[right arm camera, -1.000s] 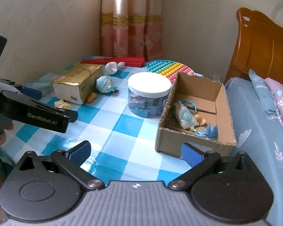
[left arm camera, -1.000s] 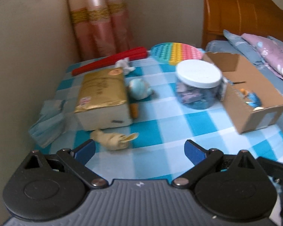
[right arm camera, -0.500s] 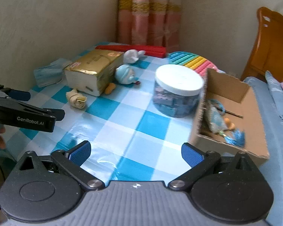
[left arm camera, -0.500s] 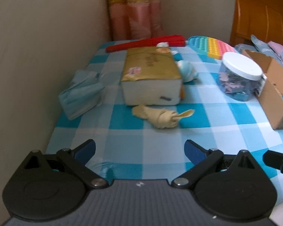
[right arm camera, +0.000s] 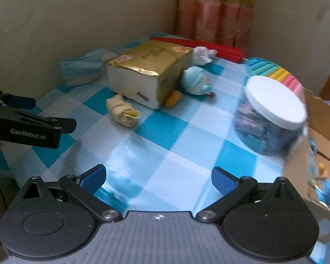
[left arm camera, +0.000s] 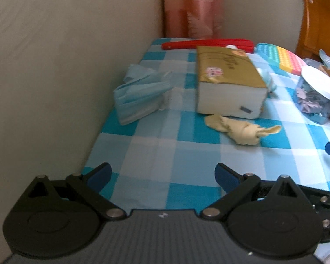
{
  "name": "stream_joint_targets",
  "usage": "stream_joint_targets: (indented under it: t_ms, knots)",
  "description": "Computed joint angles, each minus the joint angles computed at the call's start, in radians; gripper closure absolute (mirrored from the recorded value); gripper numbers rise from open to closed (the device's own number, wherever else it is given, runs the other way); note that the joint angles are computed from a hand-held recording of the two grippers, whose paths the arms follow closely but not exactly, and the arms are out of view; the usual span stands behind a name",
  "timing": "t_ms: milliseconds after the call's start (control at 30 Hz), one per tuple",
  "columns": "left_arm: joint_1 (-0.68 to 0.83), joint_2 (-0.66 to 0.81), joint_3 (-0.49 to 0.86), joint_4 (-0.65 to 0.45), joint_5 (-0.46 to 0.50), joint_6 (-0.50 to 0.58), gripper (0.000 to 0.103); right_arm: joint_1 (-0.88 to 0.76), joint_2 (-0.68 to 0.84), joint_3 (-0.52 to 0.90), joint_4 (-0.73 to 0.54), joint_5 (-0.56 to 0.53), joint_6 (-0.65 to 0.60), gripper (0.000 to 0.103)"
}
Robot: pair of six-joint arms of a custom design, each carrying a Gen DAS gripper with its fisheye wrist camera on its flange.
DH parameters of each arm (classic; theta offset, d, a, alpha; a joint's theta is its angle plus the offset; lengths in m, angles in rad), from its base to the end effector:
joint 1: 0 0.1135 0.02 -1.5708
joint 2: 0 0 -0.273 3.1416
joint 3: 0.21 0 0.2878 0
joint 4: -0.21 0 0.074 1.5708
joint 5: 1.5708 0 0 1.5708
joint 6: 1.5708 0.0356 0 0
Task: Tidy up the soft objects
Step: 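Lower right tool onto the beige rolled cloth and close while left tool moves toward the blue mask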
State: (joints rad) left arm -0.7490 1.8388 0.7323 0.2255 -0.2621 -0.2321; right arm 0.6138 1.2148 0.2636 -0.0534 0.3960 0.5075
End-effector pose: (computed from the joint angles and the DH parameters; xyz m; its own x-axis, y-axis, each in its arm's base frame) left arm 0.2560 -0.2254 0.0683 -0.6733 0.3226 -0.6653 0.3926 0.9185 0.0481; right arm 0.1669 0.1008 0.0849 -0.7790 -0.0004 -0.6270 0.0187 0.9995 -0.0238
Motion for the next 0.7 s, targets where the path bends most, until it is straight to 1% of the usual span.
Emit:
stream_joint_targets:
  t_ms: [100, 300, 433, 600, 700]
  knots:
    - [0.009, 0.003, 0.009, -0.017, -0.01, 0.002, 0.003, -0.029, 0.078, 0.023, 0.08, -0.045, -0.048, 0.0]
    - [0.024, 0.021, 0.04, -0.063, -0.02, -0.015, 0.003, -0.073, 0.223, 0.071, 0.2, -0.105, -0.122, 0.0]
    - [0.021, 0.023, 0.046, -0.07, -0.053, 0.002, 0.003, -0.092, 0.289, 0.102, 0.239, -0.12, -0.167, 0.0]
    - [0.037, 0.008, 0.045, -0.082, -0.022, -0.016, 0.003, -0.11, 0.352, 0.136, 0.286, -0.146, -0.225, 0.0]
    - [0.039, 0.011, 0.045, -0.078, -0.021, -0.017, 0.003, -0.117, 0.381, 0.153, 0.312, -0.159, -0.254, 0.0]
